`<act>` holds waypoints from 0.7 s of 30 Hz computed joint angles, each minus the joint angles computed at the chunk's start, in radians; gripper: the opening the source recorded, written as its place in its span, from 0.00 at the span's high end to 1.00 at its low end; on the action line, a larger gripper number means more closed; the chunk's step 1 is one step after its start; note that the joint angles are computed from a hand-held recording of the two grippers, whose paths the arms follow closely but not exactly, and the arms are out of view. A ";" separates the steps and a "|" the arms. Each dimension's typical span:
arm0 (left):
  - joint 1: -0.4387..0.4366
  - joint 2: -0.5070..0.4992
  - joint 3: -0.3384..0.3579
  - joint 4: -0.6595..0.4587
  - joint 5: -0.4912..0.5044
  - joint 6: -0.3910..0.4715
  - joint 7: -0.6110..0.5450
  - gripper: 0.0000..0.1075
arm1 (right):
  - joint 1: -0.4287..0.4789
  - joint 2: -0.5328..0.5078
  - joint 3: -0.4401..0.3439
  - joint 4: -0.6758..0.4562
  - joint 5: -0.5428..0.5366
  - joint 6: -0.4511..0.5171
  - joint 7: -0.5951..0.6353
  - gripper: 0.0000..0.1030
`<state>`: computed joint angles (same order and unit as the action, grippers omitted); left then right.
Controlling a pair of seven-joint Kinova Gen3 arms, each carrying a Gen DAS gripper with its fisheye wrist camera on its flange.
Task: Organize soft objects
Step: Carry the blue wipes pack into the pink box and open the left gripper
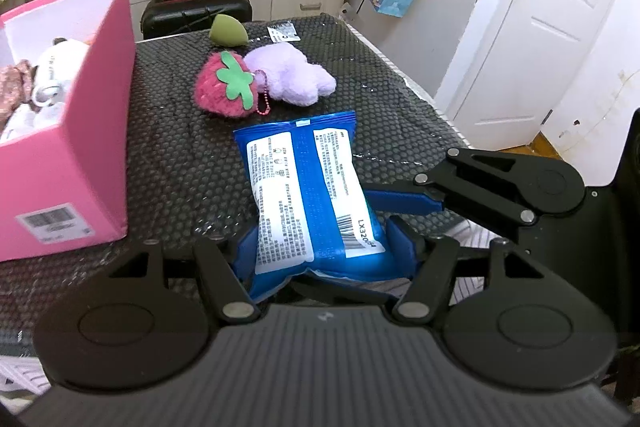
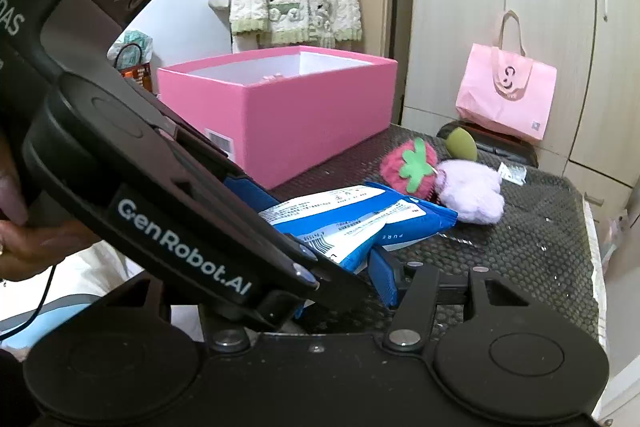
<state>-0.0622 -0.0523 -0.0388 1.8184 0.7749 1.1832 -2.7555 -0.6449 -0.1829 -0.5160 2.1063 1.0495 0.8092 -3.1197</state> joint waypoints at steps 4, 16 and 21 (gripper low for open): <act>-0.028 -0.013 -0.031 -0.038 -0.018 0.089 0.014 0.40 | -0.026 0.011 -0.014 -0.069 -0.059 0.056 0.078 0.41; -0.160 -0.071 -0.156 -0.139 0.022 0.282 -0.061 0.40 | -0.127 0.087 -0.030 -0.272 -0.020 0.169 0.264 0.42; -0.218 -0.053 -0.208 -0.194 0.089 0.332 -0.072 0.39 | -0.170 0.123 0.004 -0.328 0.068 0.156 0.321 0.42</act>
